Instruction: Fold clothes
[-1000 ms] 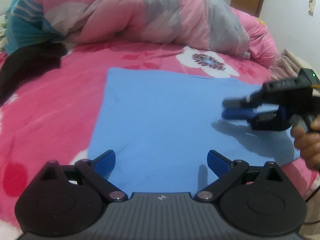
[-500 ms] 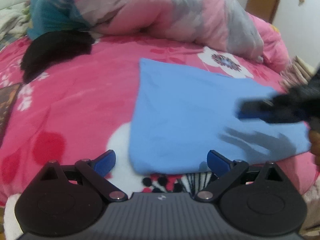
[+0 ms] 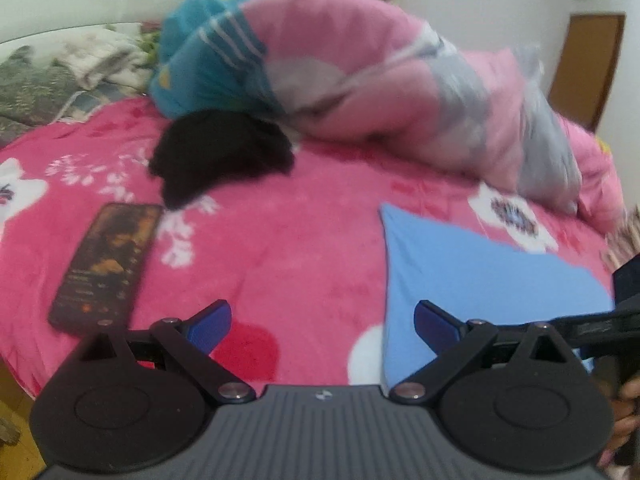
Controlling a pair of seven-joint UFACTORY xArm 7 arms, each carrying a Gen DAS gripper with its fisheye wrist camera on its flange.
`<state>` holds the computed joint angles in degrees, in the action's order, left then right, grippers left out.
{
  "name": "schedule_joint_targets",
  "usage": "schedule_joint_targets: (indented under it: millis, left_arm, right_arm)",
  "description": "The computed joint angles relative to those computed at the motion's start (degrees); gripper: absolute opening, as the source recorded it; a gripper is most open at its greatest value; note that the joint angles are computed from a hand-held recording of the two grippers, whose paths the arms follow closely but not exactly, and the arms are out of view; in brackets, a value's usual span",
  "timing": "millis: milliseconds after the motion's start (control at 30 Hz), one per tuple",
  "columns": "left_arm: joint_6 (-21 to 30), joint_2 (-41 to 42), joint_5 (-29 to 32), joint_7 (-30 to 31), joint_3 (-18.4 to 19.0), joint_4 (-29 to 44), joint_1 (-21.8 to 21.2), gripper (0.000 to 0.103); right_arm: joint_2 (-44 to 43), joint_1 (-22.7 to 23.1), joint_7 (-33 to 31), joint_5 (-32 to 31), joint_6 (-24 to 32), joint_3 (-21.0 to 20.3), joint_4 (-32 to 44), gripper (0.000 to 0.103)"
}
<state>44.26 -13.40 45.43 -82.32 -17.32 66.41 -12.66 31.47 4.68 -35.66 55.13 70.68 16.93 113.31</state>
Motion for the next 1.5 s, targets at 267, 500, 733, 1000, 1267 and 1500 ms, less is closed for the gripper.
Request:
schedule_joint_targets:
  millis: [267, 500, 733, 1000, 1267, 1500]
  left_arm:
    - [-5.0, 7.9, 1.4, 1.6, 1.6, 6.5, -1.6, 0.099]
    - [-11.3, 20.1, -1.1, 10.2, 5.3, 17.0, -6.9, 0.099]
    - [-9.8, 26.0, -5.8, 16.6, 8.4, 21.6, -11.8, 0.097]
    - [-4.8, 26.2, -8.0, 17.3, 11.9, 22.2, -15.4, 0.097]
    - [0.8, 28.7, -7.5, 17.9, 12.6, 26.5, -17.4, 0.097]
    - [3.4, 30.5, -7.8, 18.7, 13.2, 29.1, -18.3, 0.099]
  right_arm:
    - [-5.6, 0.2, -10.4, 0.4, 8.7, 0.8, -8.8, 0.02]
    - [-11.0, -5.8, -4.2, 10.2, -4.5, -6.5, -15.1, 0.02]
    - [-16.2, -10.6, -1.7, 10.3, -17.6, -11.5, -23.3, 0.02]
    - [-24.0, -13.5, -9.9, 16.0, -3.9, -14.5, -35.1, 0.021]
    - [-22.0, -13.5, -3.6, 22.7, -17.9, -16.6, -35.0, 0.018]
    - [-28.2, -16.4, -1.5, 25.9, -32.3, -20.3, -43.4, 0.021]
